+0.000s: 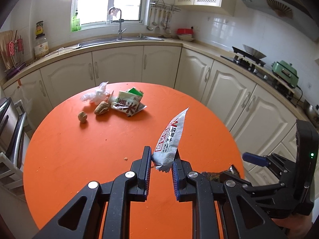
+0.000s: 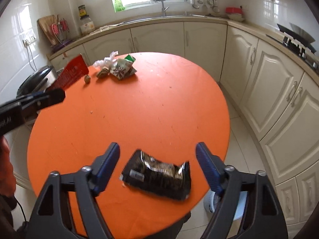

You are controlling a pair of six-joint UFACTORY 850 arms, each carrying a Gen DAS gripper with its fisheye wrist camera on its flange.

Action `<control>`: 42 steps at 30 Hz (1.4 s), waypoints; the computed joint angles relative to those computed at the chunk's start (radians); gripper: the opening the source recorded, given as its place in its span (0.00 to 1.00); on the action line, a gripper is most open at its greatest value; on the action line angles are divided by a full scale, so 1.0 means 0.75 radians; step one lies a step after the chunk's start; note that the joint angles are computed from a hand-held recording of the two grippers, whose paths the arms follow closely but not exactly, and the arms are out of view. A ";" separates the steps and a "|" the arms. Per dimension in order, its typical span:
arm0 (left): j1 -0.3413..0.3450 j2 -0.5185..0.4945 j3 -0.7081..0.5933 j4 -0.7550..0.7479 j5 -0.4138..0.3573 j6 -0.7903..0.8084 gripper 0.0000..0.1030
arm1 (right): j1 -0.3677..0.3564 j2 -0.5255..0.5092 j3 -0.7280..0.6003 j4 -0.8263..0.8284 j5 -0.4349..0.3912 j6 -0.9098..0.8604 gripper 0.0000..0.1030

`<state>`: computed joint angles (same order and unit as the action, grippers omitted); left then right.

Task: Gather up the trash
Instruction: 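Lift the red-white wrapper with the left gripper while the right lifts the dark wrapper, then carry both wrappers to the blue bucket and open both grippers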

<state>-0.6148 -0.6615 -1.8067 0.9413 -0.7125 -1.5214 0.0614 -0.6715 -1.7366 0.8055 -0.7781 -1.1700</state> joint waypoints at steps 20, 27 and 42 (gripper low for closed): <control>-0.064 0.058 0.061 -0.100 -0.060 0.006 0.15 | 0.008 -0.158 -0.169 -0.209 -0.233 -0.348 0.62; -0.084 0.071 0.071 -0.113 -0.081 0.003 0.15 | 0.030 -0.054 -0.010 -0.133 -0.166 -0.327 0.18; -0.128 0.002 -0.103 -0.105 -0.098 0.128 0.15 | -0.072 -0.010 -0.044 0.149 -0.203 -0.216 0.16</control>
